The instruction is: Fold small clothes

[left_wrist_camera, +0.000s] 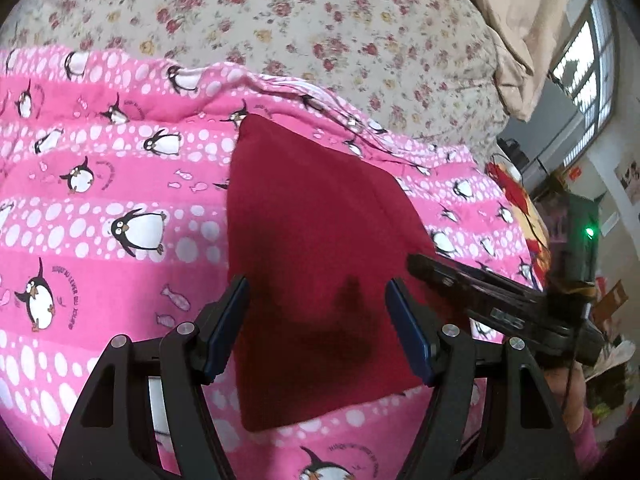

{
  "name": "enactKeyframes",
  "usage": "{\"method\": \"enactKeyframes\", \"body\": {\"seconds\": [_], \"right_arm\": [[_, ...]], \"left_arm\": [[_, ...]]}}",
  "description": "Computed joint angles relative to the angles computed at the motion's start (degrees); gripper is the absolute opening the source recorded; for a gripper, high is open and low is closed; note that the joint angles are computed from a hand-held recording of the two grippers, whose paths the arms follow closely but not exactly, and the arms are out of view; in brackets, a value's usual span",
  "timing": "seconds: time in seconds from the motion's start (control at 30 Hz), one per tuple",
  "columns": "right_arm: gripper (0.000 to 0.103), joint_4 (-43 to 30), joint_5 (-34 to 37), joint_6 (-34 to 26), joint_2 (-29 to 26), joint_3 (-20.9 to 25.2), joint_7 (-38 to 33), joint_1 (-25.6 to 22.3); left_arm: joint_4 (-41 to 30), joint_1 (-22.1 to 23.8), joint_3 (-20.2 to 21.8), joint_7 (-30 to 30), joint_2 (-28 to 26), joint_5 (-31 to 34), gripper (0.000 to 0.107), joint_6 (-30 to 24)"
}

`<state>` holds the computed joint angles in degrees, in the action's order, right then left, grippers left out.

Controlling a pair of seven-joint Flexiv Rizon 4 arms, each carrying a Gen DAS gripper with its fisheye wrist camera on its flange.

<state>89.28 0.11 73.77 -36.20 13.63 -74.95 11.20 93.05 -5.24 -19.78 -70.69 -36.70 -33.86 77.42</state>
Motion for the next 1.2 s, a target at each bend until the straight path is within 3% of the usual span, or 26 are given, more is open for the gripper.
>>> {"method": "enactKeyframes", "body": {"seconds": [0.07,0.1,0.17,0.3,0.43,0.53,0.67,0.73,0.77,0.9,1.0,1.13,1.2], "right_arm": [[0.065,1.78,-2.94,1.72,0.7,-4.25,5.2,2.51],[0.069,2.11,-2.88,2.78,0.65,-4.89,5.69,2.85],[0.07,0.02,-0.79,1.53,-0.81,-0.81,3.56,-0.4],[0.088,-4.48,2.95,-2.2,-3.93,3.43,0.91,-4.0],[0.095,-8.84,8.22,-4.51,-7.23,7.95,-3.72,-7.44],[0.097,-11.43,11.72,-5.84,-8.93,10.17,-8.18,-8.75],[0.101,-14.17,15.07,-7.4,-10.5,11.31,-13.28,-9.1],[0.098,-15.15,16.18,-7.79,-10.95,10.92,-14.88,-8.57],[0.08,-15.42,16.63,-7.61,-11.0,10.91,-15.9,-8.32],[0.061,-13.04,15.81,-5.34,-8.54,6.8,-14.82,-4.62],[0.054,-11.23,15.52,-5.09,-6.13,6.67,-13.77,-4.27],[0.053,-10.97,20.34,-8.37,-3.8,11.87,-17.05,-7.45],[0.053,-9.53,21.5,-8.93,-1.94,11.81,-18.32,-6.71]], "left_arm": [[-1.04,0.92,-0.72,-0.3,-0.97,-1.15,0.07,-1.27],[-1.38,1.55,-1.45,-0.1,-1.41,-2.02,0.07,-1.71],[-1.89,2.91,-3.19,0.93,-2.36,-4.04,0.072,-2.08],[-3.44,3.94,-4.04,1.71,-4.18,-6.6,0.08,-4.63],[-7.13,3.01,-1.92,0.68,-6.83,-6.78,0.081,-11.84],[-7.71,2.72,-2.39,2.54,-7.76,-8.21,0.086,-11.05],[-10.87,1.47,-0.77,1.94,-9.21,-7.21,0.086,-14.31],[-11.47,1.15,-0.44,2.24,-9.35,-6.88,0.081,-14.98],[-11.42,0.91,-0.01,2.34,-9.08,-6.49,0.077,-15.09],[-7.39,1.46,-0.53,3.77,-5.77,-7.56,0.056,-12.1],[-1.47,4.54,-4.58,9.16,-1.38,-12.96,0.053,-9.85],[6.98,6.15,-5.51,15.22,6.62,-20.55,0.053,-8.9],[10.5,5.57,-4.51,16.35,9.85,-23.67,0.053,-8.15]]}}
